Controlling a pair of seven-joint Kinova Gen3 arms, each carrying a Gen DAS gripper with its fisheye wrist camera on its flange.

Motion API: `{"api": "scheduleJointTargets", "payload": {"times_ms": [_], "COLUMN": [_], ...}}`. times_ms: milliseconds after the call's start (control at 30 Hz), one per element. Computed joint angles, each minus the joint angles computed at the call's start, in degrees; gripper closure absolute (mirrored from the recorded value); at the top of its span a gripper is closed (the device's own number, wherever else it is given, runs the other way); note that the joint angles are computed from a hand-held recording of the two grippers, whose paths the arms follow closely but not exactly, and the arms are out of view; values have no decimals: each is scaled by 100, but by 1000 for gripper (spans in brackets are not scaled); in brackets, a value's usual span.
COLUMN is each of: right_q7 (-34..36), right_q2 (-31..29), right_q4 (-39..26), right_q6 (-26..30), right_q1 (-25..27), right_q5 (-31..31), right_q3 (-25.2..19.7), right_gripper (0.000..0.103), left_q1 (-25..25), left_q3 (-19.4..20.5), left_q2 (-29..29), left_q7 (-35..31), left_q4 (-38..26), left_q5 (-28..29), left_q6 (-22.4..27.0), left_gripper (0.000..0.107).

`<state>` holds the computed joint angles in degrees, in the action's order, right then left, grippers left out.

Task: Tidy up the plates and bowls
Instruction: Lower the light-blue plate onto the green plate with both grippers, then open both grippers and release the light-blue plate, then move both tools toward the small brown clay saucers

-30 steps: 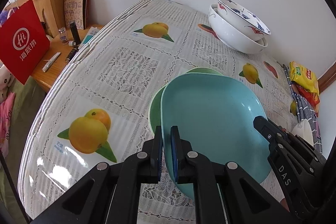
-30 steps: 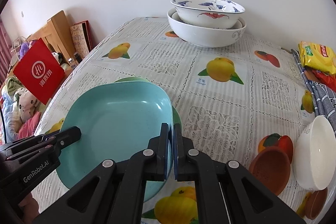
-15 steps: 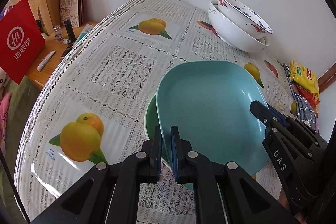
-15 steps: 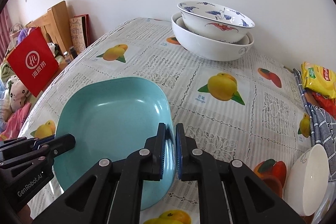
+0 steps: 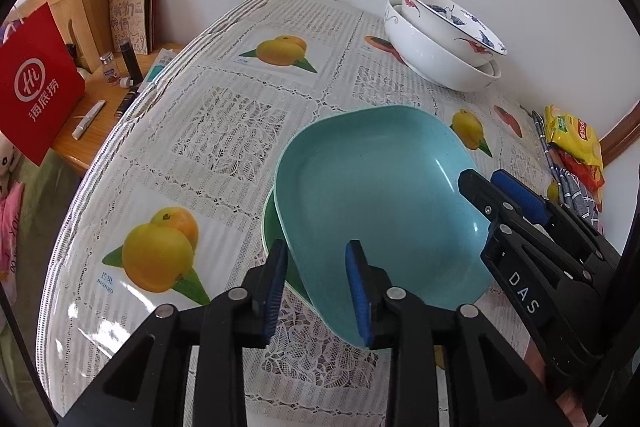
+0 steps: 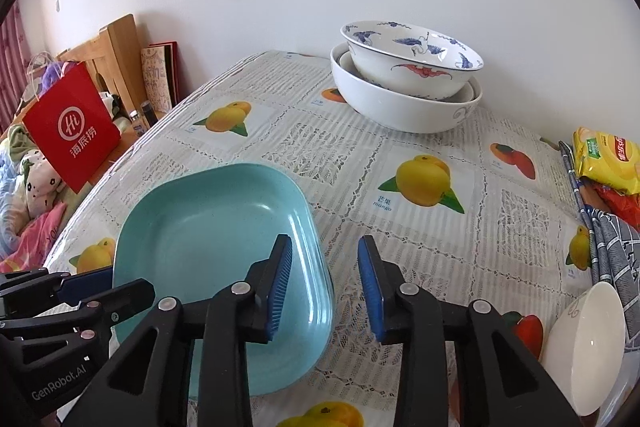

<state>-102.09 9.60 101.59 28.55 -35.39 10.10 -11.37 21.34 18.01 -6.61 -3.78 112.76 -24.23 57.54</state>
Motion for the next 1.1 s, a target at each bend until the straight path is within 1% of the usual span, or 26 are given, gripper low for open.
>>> {"api": "scheduleJointTargets", "payload": {"times_ms": [33,100,167,267,333,500,567,833,900,1033,1100], "right_q7": [-20,-63,-153,-146,-116,-102,-81,408,620,921,871], "right_q2": [-49,-154,-258,-414,-513,-757,-823,-1191,-1339,-1682,-1865], "right_q4": [28,102,189,336,432,681,756,1084,1190,1374,1434], "right_q6": [0,2,7,0,2,-8,1,2,-21,-25,-3], "right_q1": [5,15,33,157,240,430,511,863,957,1194,1382], "right_q5": [6,48,108,43,2,-7,-33,-563,-768,-1020,-915], "right_q3": [13,26,34,6,-15,-46,-52,-8,51,196,185], "right_gripper": [67,67,67,67,67,67,67,67,65,53,51], "left_q1": [20,79,129,230,308,496,577,836,902,1077,1196], "left_q3": [38,115,106,190,163,132,168,290,348,416,427], "left_q2": [11,32,18,146,192,271,305,261,276,416,530], "left_q7": [8,91,53,165,194,272,337,710,797,870,875], "left_q4": [-40,-102,-111,-199,-205,-287,-365,-558,-646,-911,-1075], "left_q5": [-31,-110,-67,-118,-73,-57,-120,-342,-450,-674,-823], "left_q6": [62,175,134,260,235,363,515,970,1080,1250,1311], "left_gripper": [67,67,67,66,66,66,66,66,66,66,66]}}
